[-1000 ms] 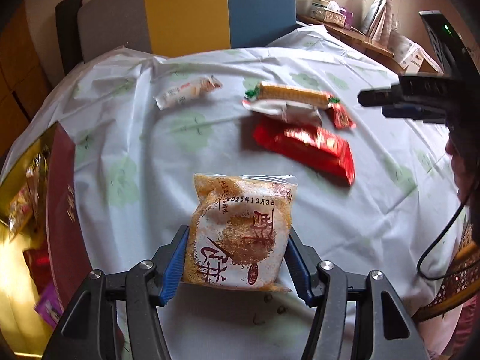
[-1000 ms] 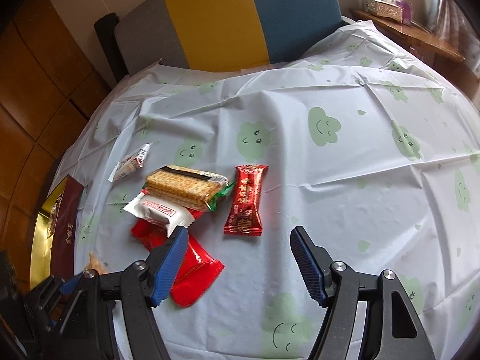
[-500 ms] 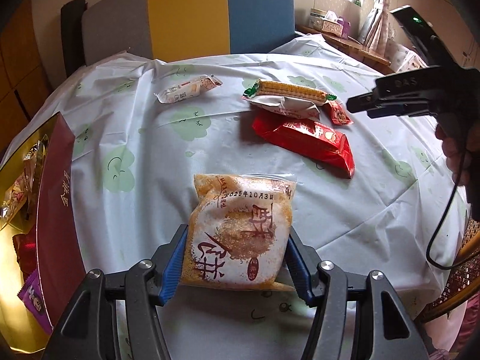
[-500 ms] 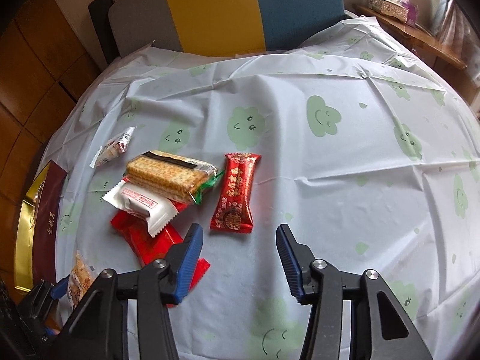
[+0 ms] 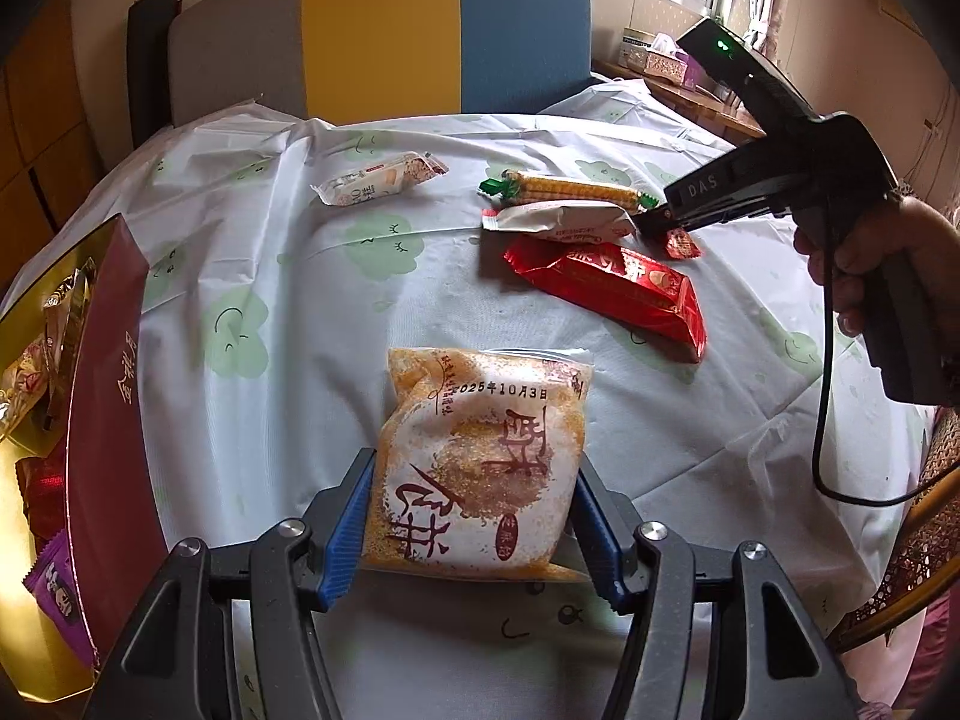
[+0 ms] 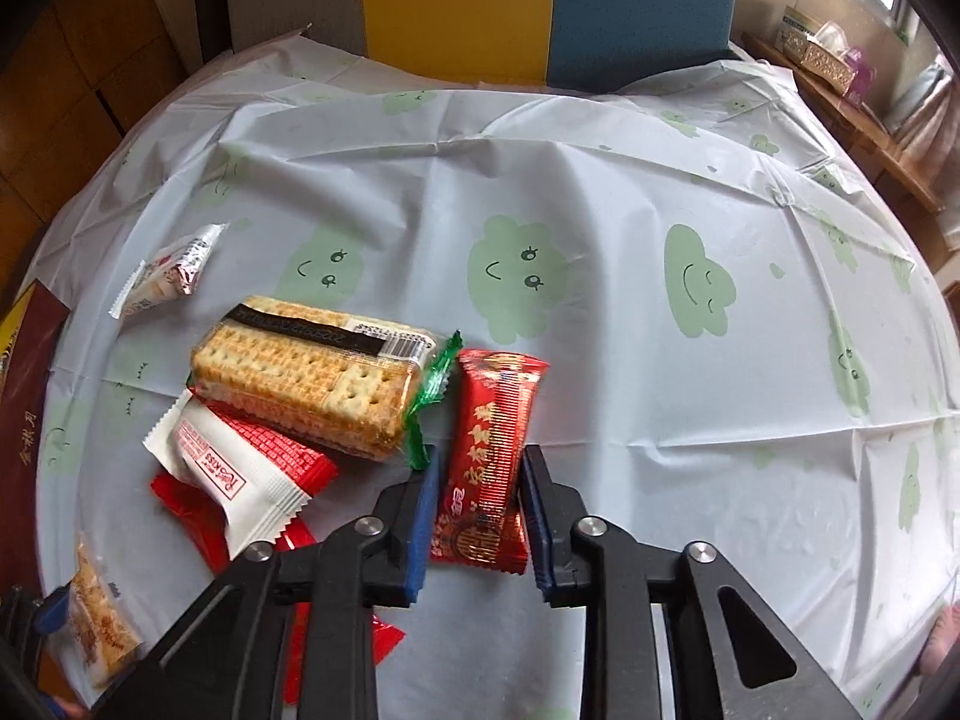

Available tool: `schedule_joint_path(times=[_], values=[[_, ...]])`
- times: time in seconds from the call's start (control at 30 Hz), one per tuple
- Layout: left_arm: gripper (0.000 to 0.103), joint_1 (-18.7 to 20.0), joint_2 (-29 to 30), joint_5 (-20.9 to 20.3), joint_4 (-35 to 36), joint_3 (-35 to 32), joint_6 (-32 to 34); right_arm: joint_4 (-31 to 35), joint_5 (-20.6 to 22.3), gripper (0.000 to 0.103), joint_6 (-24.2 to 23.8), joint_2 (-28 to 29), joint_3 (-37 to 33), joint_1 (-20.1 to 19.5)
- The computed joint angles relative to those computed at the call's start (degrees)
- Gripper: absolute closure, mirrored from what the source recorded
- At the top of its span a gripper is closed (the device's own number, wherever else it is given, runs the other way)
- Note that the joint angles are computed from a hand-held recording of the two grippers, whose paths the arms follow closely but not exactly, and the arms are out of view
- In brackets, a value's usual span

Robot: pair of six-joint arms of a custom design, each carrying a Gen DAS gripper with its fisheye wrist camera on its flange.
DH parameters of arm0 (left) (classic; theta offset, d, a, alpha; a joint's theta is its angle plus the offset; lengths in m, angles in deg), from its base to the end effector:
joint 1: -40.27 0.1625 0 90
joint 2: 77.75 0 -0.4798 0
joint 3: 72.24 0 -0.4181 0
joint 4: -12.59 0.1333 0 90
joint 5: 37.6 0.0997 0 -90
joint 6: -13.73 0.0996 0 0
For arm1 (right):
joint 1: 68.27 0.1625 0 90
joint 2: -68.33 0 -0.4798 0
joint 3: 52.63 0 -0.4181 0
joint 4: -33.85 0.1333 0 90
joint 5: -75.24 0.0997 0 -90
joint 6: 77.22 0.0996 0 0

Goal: Organize snacks
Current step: 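Lift the cake bag while the right tool grasps the red stick pack, then carry the cake bag into the gold tray and open the left tool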

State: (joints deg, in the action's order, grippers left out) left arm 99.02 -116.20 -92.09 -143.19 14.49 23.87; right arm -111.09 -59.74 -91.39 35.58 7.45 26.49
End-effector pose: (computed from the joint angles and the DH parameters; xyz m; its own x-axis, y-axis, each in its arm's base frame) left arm -0.2378 -0.7604 0.1014 -0.6871 0.4122 -0.5982 0.6255 0.7546 -0.1985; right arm 0.1370 -0.8876 0.2139 -0.6918 0.0434 0.7208 -0.2505 0.9217 -0.2960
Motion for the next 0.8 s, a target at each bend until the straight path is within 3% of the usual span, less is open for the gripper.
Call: schedule_joint_path(times=[0.23,0.4,0.67,0.8], values=[[0.041,-0.2,0.1,0.7,-1.6,0.6,0.8,-1.8,1.9,0.078,-0.2,-4.4,8.1,-0.3],[0.042,-0.2,-0.7,-0.8,2.6,-0.7,-2.5,-3.0,1.0,0.078,-1.4,-4.3,8.6,-0.3],[0.042,-0.4,-7.5,-3.7,-2.9,2.4,-5.2,-7.2,0.7,0.078,-5.4,-4.3,9.9,-0.2],[0.042,1.1,-10.6,-1.4,-3.3,2.3,-9.9,-8.6,0.7,0.078,-5.9,-4.5,10.7,-0.1]])
